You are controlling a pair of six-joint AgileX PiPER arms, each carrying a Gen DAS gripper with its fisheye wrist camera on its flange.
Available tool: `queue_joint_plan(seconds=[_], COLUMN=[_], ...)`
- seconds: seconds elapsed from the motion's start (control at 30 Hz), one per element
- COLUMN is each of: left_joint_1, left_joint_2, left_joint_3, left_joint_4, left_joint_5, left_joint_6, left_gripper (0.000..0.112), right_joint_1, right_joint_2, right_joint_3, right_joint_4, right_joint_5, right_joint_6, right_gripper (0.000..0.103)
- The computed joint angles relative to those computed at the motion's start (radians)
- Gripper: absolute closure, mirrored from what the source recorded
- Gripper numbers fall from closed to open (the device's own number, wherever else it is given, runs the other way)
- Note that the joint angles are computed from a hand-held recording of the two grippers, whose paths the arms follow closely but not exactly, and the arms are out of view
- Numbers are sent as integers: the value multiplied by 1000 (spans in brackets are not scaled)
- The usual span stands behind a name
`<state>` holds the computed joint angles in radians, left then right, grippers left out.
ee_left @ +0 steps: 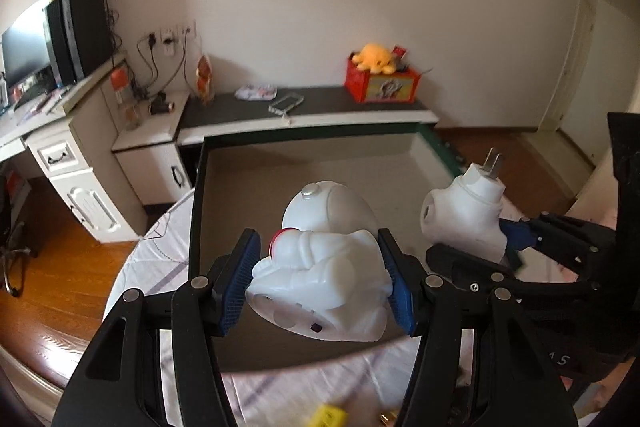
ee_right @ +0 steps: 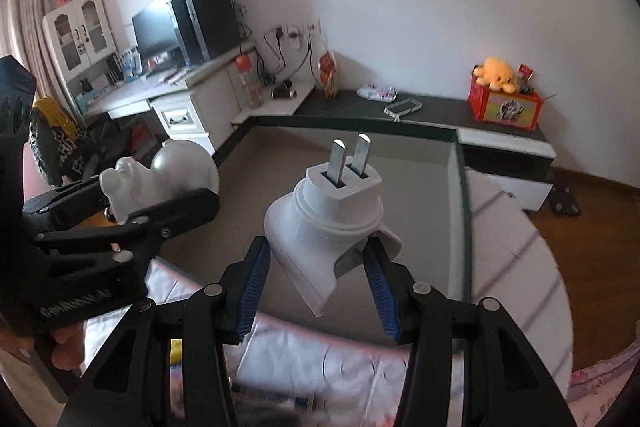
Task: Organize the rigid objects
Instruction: 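Carry the figurine and plug into the pink box and release both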
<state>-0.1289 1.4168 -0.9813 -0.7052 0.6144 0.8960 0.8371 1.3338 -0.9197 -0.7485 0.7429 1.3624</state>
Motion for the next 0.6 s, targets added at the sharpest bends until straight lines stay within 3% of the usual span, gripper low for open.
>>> queue_joint_plan(seconds=[0.13, 0.23, 0.47, 0.6], left_joint_1=[-31, -43, -86, -65], left_joint_2=[146, 207, 240, 233], left_joint_3=[-83, -103, -104, -104], left_joint_4=[97, 142, 264, 222], left_joint_5=[-17, -31, -86, -71], left_joint_6=[-105, -150, -251, -223], left_gripper=[53, 53, 53, 51], right_joint_1=[-118, -165, -203, -199], right_joint_2=[77, 137, 164, 143], right_joint_3=[-21, -43, -37, -26], right_joint_4=[120, 201, 289, 276], right_joint_5=[-91, -110, -136, -135], right_joint_6=[-140, -230, -319, -295], right_gripper=[53, 53, 52, 51])
